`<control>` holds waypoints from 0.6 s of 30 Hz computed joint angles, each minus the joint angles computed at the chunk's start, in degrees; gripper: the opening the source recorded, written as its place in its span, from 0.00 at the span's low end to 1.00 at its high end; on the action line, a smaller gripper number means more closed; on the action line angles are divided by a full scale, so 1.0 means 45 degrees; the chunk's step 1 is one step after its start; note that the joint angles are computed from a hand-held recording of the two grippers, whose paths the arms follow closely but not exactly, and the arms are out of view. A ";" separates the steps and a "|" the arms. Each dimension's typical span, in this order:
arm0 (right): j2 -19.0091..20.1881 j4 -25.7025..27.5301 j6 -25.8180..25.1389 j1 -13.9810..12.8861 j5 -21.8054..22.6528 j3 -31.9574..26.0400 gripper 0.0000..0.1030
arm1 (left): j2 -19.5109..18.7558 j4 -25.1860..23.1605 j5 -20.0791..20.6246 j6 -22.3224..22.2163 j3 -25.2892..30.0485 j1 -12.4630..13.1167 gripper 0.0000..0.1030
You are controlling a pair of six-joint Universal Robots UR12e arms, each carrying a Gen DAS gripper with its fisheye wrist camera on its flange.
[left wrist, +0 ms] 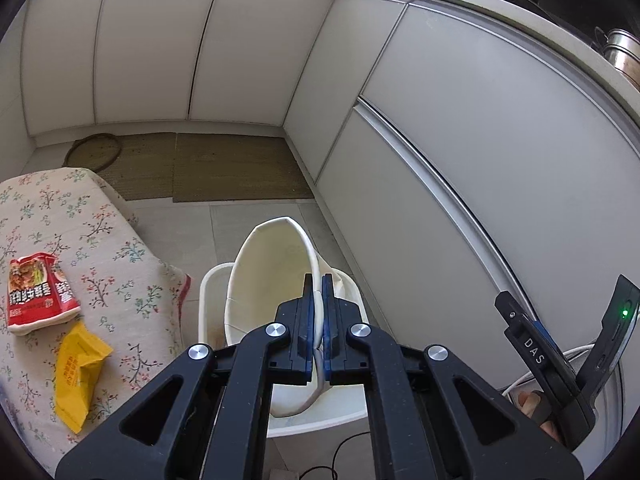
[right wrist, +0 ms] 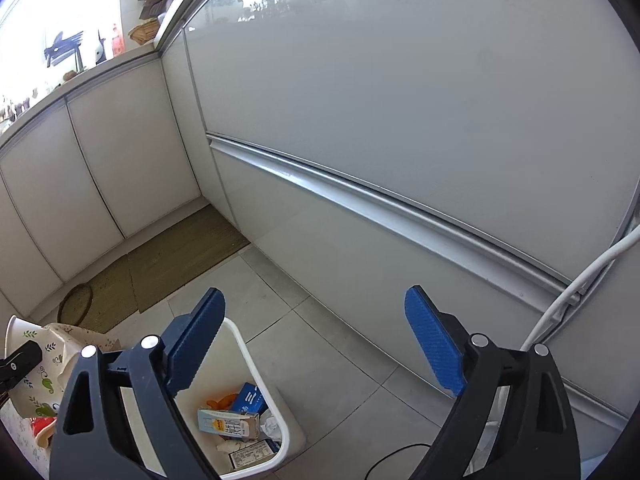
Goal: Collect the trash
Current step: 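Carry the carton and paper cup to the bin and release both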
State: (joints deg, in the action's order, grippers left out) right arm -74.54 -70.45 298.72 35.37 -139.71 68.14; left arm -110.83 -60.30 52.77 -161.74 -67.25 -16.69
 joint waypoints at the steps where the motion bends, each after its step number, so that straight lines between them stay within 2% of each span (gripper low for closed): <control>1: -0.0031 0.0087 0.0219 0.0015 0.0043 0.0019 0.87 | -0.0083 -0.0104 0.0039 0.0035 0.0109 -0.0103 0.03; 4: -0.0246 -0.0002 0.0550 -0.0019 0.0176 0.0309 0.88 | -0.0283 -0.0563 0.0254 0.0204 0.0419 -0.0337 0.04; 6: -0.0312 -0.0117 0.0629 -0.0048 0.0265 0.0420 0.88 | -0.0409 -0.0722 0.0631 0.0189 0.0579 -0.0483 0.18; 7: -0.0279 -0.0185 0.0633 -0.0067 0.0282 0.0383 0.88 | -0.0425 -0.0685 0.0730 0.0130 0.0572 -0.0497 0.35; 8: -0.0303 -0.0252 0.0633 -0.0068 0.0276 0.0418 0.88 | -0.0389 -0.0482 0.0871 -0.0013 0.0477 -0.0494 0.45; 12: -0.0139 -0.0535 0.0292 -0.0039 0.0146 0.0272 0.88 | -0.0163 0.0442 0.1821 -0.0112 0.0030 -0.0464 0.49; 16: 0.0153 -0.1131 -0.0525 0.0061 -0.0201 -0.0011 0.88 | 0.0134 0.1611 0.2773 -0.0599 -0.0495 -0.0315 0.71; 18: 0.0438 -0.1190 -0.1029 0.0140 -0.0485 -0.0370 0.88 | 0.0287 0.2341 0.3265 -0.0772 -0.0763 -0.0214 0.76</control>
